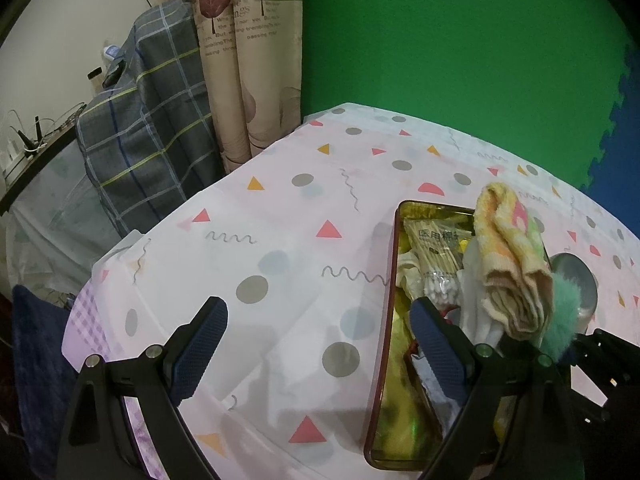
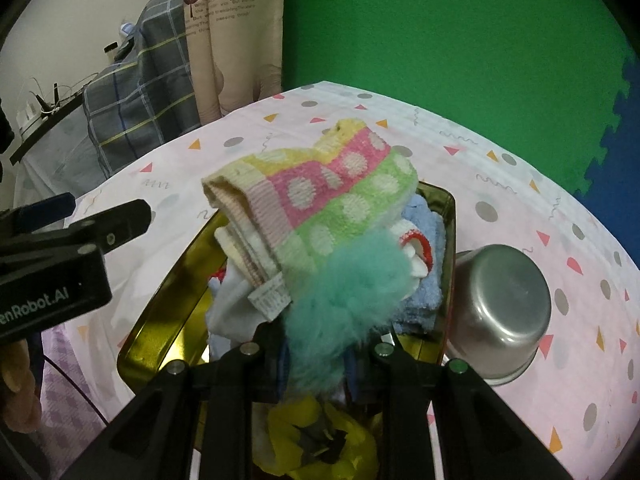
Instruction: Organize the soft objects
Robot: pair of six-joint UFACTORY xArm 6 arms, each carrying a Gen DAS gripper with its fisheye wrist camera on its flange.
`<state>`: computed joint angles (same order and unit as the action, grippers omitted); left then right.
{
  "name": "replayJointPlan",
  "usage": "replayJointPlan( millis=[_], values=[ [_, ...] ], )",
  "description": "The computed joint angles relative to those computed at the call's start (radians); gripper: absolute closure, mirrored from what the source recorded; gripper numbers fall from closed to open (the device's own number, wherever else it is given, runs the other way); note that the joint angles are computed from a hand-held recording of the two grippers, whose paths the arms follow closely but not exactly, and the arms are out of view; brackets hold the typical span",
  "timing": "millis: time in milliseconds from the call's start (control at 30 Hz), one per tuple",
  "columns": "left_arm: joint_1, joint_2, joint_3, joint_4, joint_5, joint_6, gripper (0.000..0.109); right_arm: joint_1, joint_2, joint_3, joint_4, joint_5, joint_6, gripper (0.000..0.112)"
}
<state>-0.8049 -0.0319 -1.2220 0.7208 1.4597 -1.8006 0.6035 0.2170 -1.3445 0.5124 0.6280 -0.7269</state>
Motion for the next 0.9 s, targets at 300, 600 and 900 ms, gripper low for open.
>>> replayJointPlan(
  millis=[300,600,900],
  values=[
    [-0.004,0.004,0.000,0.004,-0.009,-0.004,0.018,-0.009,-0.042,0.032,0.007,0.008,0.004,0.059],
    [-0.010,0.016,-0.017,0.000,-0.019,0.003,0.018,-0.022,-0.151,0.127,0.036,-0.016,0.001,0.053],
    [-0.030,0.038,-0.051,0.012,-0.006,0.010,0.018,-0.032,-0.235,0.211,0.016,-0.035,0.031,0.052]
  ],
)
